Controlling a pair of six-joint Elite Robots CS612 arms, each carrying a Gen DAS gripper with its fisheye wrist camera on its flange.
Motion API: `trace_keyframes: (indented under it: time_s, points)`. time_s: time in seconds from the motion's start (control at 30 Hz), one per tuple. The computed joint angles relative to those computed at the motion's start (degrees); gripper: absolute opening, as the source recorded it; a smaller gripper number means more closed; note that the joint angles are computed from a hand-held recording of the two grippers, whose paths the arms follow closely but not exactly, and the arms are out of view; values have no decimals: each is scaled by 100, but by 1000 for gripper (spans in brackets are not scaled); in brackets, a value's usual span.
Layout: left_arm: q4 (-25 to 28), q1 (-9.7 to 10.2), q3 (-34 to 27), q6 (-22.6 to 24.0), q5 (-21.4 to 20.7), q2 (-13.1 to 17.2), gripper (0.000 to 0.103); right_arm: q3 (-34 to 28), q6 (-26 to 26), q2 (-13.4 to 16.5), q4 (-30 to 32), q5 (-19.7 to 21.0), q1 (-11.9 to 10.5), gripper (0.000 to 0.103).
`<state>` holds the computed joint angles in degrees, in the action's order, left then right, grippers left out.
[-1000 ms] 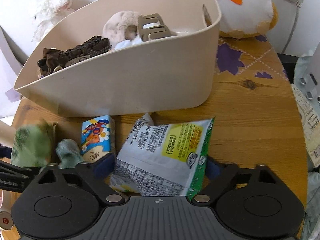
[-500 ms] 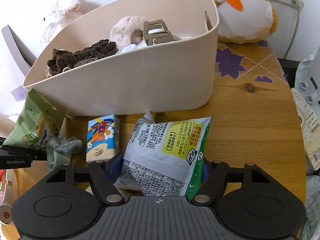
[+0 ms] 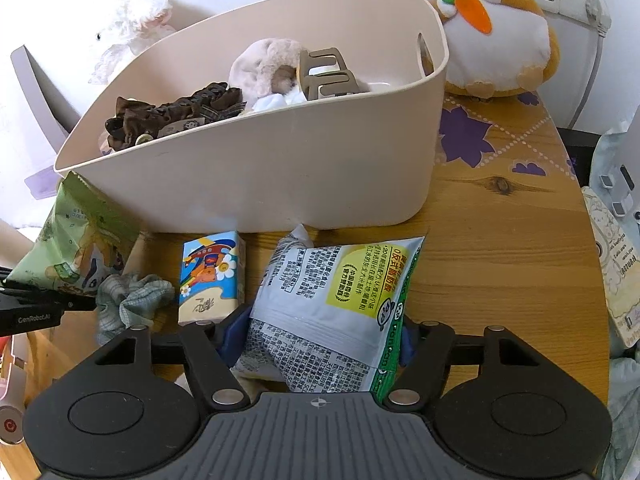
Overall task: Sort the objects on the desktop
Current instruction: 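Carry both snack bags into the basket and open both tools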
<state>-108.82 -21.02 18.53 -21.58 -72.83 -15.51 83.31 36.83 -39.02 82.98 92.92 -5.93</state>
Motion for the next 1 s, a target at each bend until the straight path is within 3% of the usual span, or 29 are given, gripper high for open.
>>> trace_keyframes:
  time_s: [0.17, 0.73, 1.0]
  points:
    - [-636, -43, 581, 350, 145, -251, 0, -43, -52, 20, 124, -29, -15, 65]
    - [-1556, -52, 1410, 531, -44, -645, 0, -276, -54, 105, 538, -212, -38, 65]
    - [-1833, -49, 1515, 447, -33, -691, 0, -341, -46, 122, 607, -349, -42, 65]
